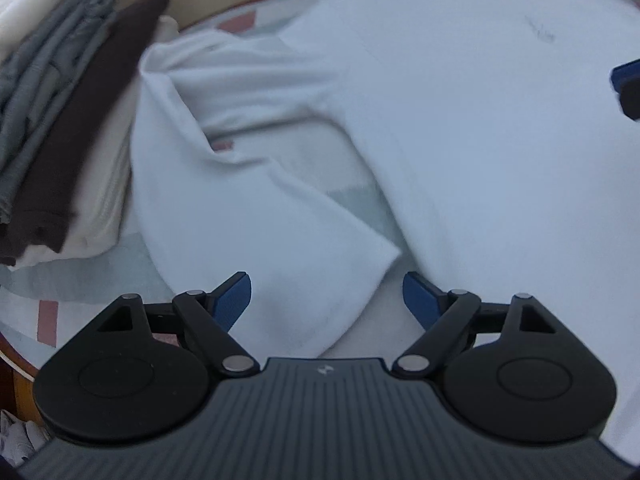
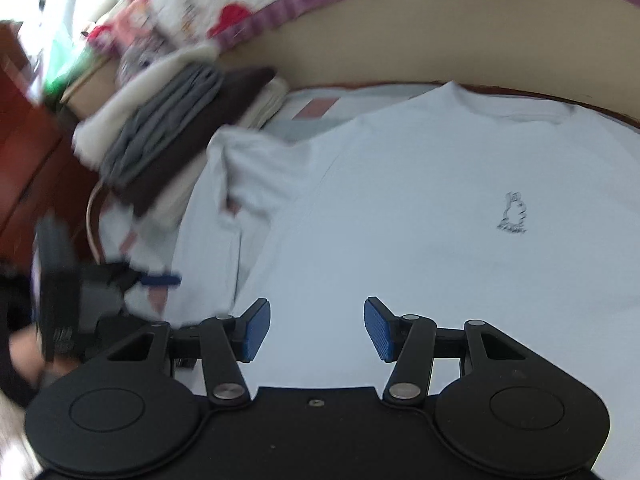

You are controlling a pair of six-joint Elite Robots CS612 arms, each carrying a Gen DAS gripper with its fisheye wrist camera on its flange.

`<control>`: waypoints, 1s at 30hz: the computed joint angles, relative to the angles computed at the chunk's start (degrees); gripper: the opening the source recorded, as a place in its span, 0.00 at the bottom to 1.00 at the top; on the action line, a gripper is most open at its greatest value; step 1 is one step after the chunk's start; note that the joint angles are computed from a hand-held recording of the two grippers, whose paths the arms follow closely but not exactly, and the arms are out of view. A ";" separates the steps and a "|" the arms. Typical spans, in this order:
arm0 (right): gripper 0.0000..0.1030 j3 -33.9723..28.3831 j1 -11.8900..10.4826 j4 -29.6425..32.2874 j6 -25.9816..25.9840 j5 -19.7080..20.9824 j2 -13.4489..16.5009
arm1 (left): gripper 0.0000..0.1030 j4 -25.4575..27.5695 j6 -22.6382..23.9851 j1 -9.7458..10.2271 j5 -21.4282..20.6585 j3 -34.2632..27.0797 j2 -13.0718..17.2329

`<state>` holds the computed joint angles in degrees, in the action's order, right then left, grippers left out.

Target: Fold clothes

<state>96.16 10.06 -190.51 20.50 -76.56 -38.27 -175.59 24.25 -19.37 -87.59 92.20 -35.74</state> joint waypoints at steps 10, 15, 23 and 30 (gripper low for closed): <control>0.56 -0.46 1.05 3.69 -4.16 -2.96 0.10 | 0.04 -7.10 -11.51 2.71 -4.07 -1.79 0.89; 0.56 -0.20 1.77 6.40 -8.25 -7.14 -0.18 | 0.04 -24.77 -23.25 6.43 -2.29 0.99 -2.39; 0.56 0.58 0.04 5.73 -2.95 -6.48 0.21 | 0.04 -24.01 -36.79 13.93 1.12 -4.23 -4.16; 0.56 1.33 -0.34 6.49 1.68 -6.23 -0.38 | 0.22 -17.27 -30.67 11.49 16.36 -5.31 -0.44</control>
